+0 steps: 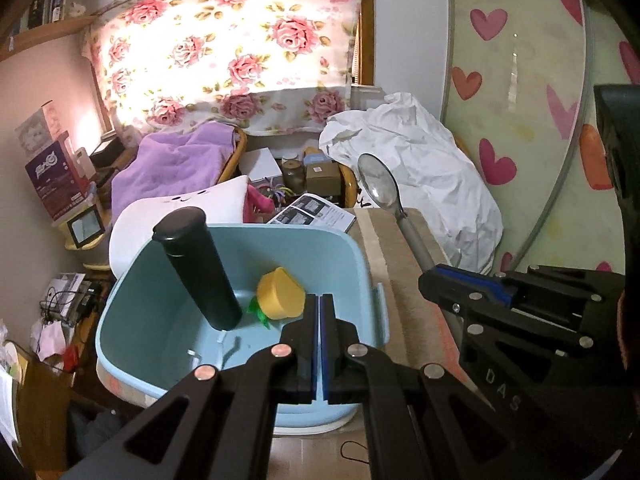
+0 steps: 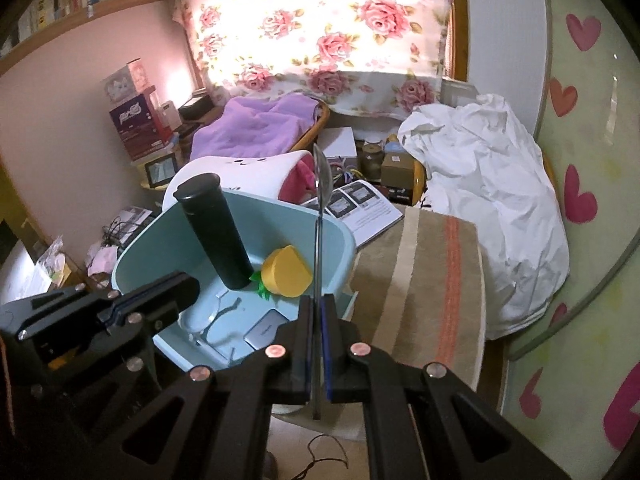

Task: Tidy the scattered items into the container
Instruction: 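Carry the spoon over the blue basin with the right gripper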

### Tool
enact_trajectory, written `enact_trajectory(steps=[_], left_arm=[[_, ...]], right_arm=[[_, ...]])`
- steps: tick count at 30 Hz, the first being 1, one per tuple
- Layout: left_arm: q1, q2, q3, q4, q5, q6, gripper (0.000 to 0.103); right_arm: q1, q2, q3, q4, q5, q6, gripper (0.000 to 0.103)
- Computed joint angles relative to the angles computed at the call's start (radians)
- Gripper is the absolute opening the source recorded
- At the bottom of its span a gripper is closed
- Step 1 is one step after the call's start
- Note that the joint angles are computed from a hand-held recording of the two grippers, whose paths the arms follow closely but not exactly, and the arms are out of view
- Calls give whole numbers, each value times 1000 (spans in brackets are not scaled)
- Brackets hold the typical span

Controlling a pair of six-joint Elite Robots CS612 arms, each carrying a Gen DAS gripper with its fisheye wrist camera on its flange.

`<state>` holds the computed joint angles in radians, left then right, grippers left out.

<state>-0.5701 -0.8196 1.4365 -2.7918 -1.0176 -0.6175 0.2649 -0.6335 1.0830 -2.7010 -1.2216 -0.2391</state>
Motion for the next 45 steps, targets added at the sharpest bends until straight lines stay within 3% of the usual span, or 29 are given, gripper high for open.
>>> enact_trajectory(steps=[9, 22, 45], left_arm=[[35, -25, 56, -63, -65, 87, 0], [82, -50, 117, -109, -108, 120, 0], [153, -46, 141, -147, -159, 167, 0]], right_arm=[[44, 24, -36, 5, -71, 85, 2], [95, 60, -94, 39, -139, 146, 2], [142, 122, -190, 93, -239, 217, 2]])
